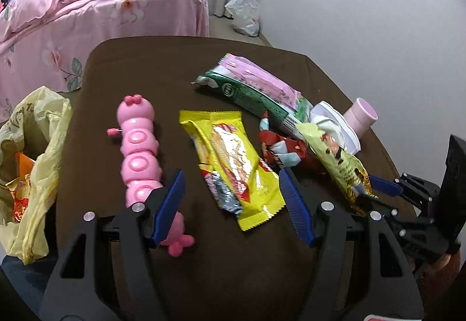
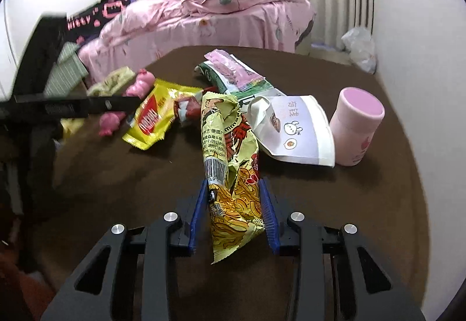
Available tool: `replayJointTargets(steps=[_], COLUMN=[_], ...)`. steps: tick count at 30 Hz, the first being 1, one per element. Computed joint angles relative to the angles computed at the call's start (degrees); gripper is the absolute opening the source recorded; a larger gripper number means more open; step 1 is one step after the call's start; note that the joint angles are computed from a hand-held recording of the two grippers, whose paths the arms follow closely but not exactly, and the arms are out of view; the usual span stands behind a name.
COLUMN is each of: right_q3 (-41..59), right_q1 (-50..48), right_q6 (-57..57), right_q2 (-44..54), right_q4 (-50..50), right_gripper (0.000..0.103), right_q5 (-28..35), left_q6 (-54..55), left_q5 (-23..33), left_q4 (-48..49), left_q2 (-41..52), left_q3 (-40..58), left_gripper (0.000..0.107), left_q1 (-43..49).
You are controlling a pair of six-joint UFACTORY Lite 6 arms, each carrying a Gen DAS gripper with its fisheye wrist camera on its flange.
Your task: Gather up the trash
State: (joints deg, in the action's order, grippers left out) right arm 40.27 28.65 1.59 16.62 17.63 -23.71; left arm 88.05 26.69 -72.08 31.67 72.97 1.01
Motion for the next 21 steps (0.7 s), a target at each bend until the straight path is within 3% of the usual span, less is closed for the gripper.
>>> replayJointTargets(steps=[4,8,11,14,16,17,21], right_q3=[-4.28,-7.13,-8.03,-8.26,-7.90,-7.82,-7.30], right_q1=[0.79,-0.88,-1.67,-1.47,-1.14,-1.03,-0.29], right_q6=[-6.14,-5.20,-4.80,-5.20,-5.29,-5.15,-7.20], right_q2=[-4.99,-8.46,-9.60,-9.44,-8.91,-8.84,-8.82], right_q4=[7.60,7.73,7.30,7.35,7.53,7.43,9.22], right_gripper=[0.026,0.026,0.026,0.026,0.026,0.026,0.026], right_q5=[-3.51,-4.27,-4.34,-4.85,-4.95,-4.92,-5.01], left_q6=[-1.07,-4.99,-14.43,-13.91,-8.94,-4.91,4.13], left_q5=[-3.32,-10.19,-14.78,-15.03,-14.10,-12.75,-9.71], left_q4=[1.25,4.32,12.04,11.12,7.66,4.31,-4.54], left_q2=[0.92,3.56,6.49,7.03,6.37,5.71,2.48], left_q3=[0.32,2.59,5.42,5.37,4.01,3.05,-0.63], left_gripper=[0.063,0.063,0.063,0.063,0.052,0.039,0.021], left_q1=[-3.72,-7.94,-9.86,-9.82,-9.52,-9.01,-7.09])
